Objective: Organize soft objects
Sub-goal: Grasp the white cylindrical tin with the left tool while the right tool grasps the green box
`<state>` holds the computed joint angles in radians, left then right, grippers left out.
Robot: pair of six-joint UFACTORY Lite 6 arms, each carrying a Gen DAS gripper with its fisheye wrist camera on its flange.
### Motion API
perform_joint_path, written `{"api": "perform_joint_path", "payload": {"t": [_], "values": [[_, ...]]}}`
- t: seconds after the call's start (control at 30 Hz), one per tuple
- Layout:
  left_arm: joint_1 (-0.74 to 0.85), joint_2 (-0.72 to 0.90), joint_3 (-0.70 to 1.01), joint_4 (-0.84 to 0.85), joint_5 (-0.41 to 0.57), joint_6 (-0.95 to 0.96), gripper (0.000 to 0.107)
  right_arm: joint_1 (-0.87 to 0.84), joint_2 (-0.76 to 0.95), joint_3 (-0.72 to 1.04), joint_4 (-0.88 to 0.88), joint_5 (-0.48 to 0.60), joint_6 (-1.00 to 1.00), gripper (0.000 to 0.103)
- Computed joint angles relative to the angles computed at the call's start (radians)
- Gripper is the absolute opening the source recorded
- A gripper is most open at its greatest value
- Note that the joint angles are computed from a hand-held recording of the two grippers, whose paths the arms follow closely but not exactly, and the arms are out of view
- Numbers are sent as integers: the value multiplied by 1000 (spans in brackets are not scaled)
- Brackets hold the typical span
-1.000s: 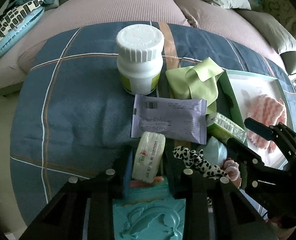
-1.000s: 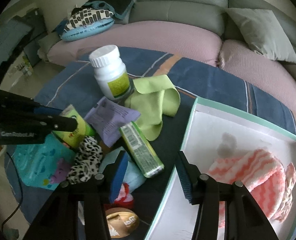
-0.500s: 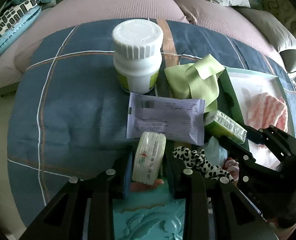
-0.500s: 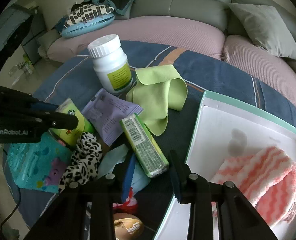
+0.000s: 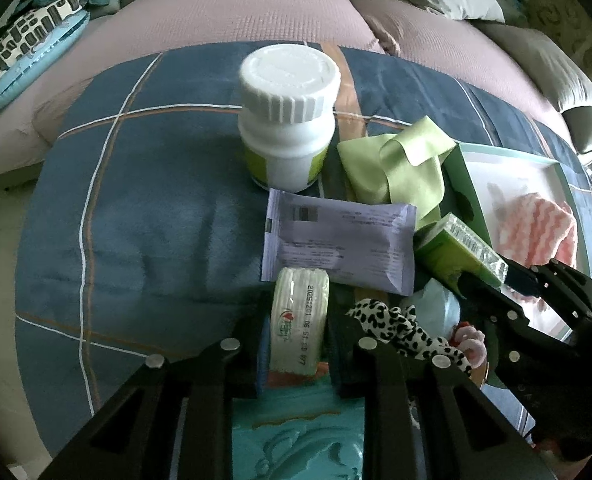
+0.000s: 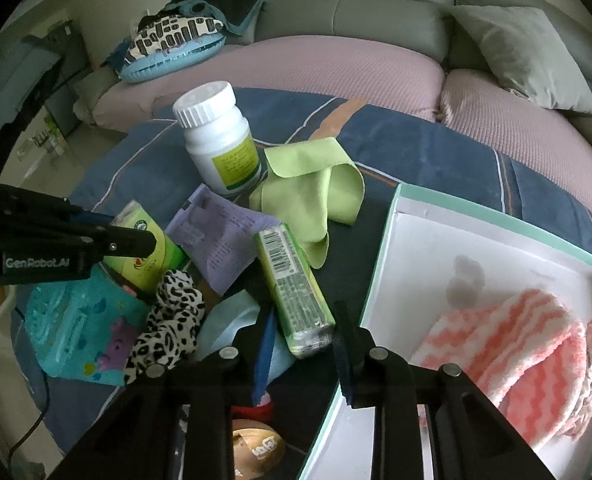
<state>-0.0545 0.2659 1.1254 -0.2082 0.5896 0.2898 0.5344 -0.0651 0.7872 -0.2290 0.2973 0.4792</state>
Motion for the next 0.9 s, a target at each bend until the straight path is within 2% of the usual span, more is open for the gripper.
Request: {"api": "perform_joint_path", "payload": {"t": [0.33,0.57,0.9], "values": [[42,-92,-39,6,19,-7,24,-21,-14,-3,73,4,-76,28],[79,-155,-49,-18,30,9,24,-46,-56,-9,126,9,-138,23],[64,-188,-23,-10,38,-30,24,-99,-97,-25,298,5,-313,23]]}}
